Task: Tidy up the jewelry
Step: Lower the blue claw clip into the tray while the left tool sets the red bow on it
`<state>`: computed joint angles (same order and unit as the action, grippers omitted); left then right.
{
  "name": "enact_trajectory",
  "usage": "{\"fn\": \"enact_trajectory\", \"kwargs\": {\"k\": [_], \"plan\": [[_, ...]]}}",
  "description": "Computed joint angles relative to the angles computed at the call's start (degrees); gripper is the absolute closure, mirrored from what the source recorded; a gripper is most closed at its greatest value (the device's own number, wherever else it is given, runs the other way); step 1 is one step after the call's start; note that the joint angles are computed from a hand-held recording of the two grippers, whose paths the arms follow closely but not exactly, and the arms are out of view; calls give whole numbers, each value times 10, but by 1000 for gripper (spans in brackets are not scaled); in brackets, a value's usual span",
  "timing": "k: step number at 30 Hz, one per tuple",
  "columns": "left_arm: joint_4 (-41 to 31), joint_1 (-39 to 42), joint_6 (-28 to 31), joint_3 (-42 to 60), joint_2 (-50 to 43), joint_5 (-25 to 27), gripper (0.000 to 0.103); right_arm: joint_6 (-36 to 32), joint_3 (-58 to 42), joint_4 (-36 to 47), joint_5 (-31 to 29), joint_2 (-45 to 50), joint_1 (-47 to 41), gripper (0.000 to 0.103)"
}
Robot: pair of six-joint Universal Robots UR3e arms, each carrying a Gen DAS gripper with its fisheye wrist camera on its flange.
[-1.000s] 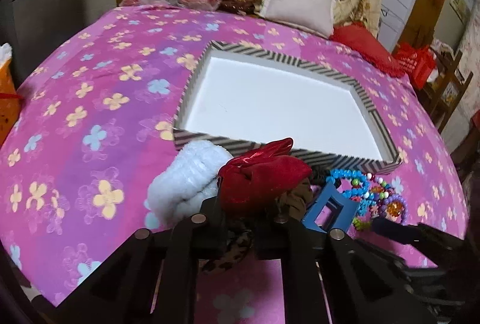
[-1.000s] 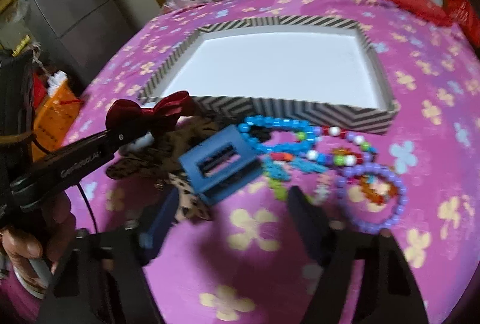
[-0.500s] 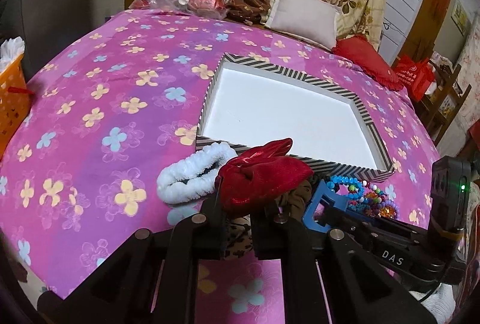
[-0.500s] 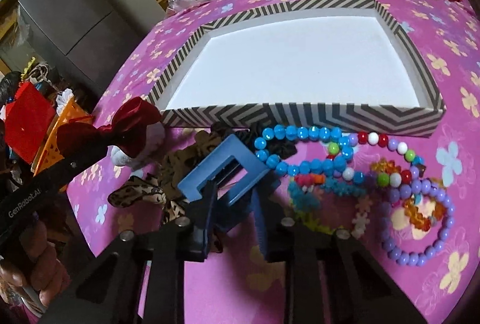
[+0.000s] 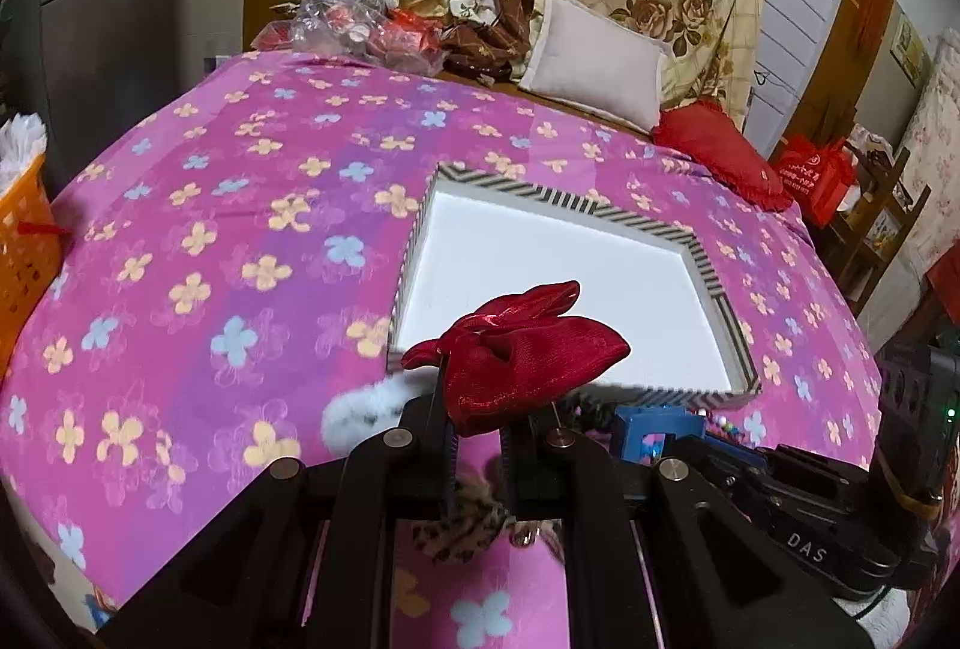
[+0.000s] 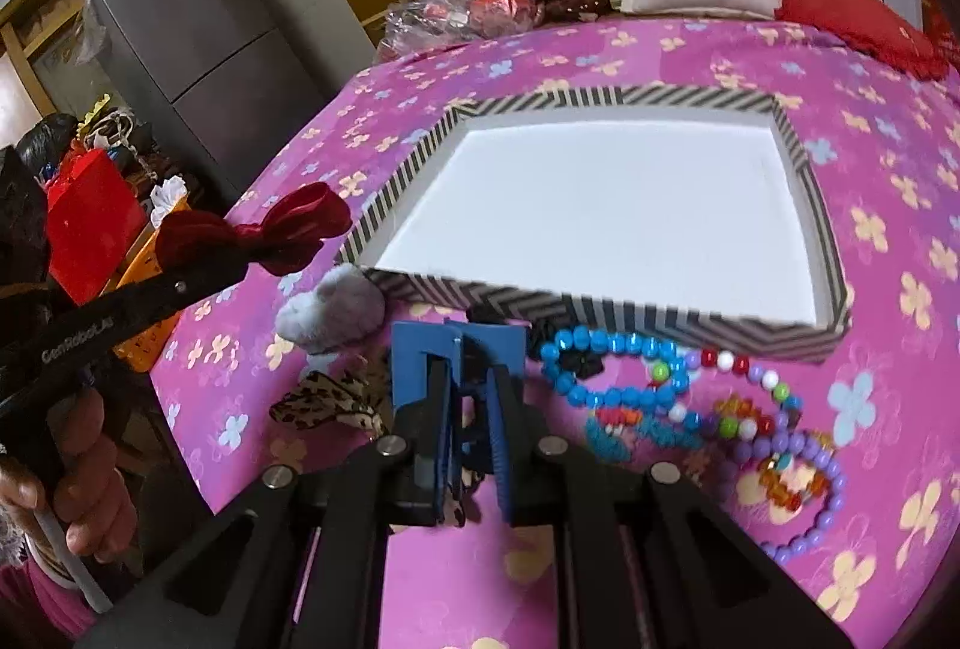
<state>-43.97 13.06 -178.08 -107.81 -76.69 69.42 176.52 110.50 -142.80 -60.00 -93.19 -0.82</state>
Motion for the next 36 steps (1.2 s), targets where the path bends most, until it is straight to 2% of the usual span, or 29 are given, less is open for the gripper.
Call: {"fn": "enact_trajectory", "kwargs": {"k": [5,10,15,20,24,29,33,35,36], "plan": [[-6,-9,-15,71,-72,-9,89,3,-58,1,3,28,-1,91],[-22,-22,-41,164,-171,-24,89,29,-161,5,6,111,4,91],[-29,-43,-59,259,-267,2,89,65,-268,11,12,220,12,91],[-67,-50,-58,374,-364,0,89,97,-345,26,39,317,18,91],[-99,-65,-56,475,-443,26,89,121,-396,32,59,380,27,91],[-132,-67,-58,559,-510,42,89,150,-436,33,87,434,38,91],[-138,-71,-53,578,-532,55,88,163,-450,28,89,457,54,91],[-133,-74,-57,580,-535,68,84,167,-455,38,91,464,56,88],[-134,-75,-56,581,-537,73,81,169,-453,40,91,464,56,81]]}}
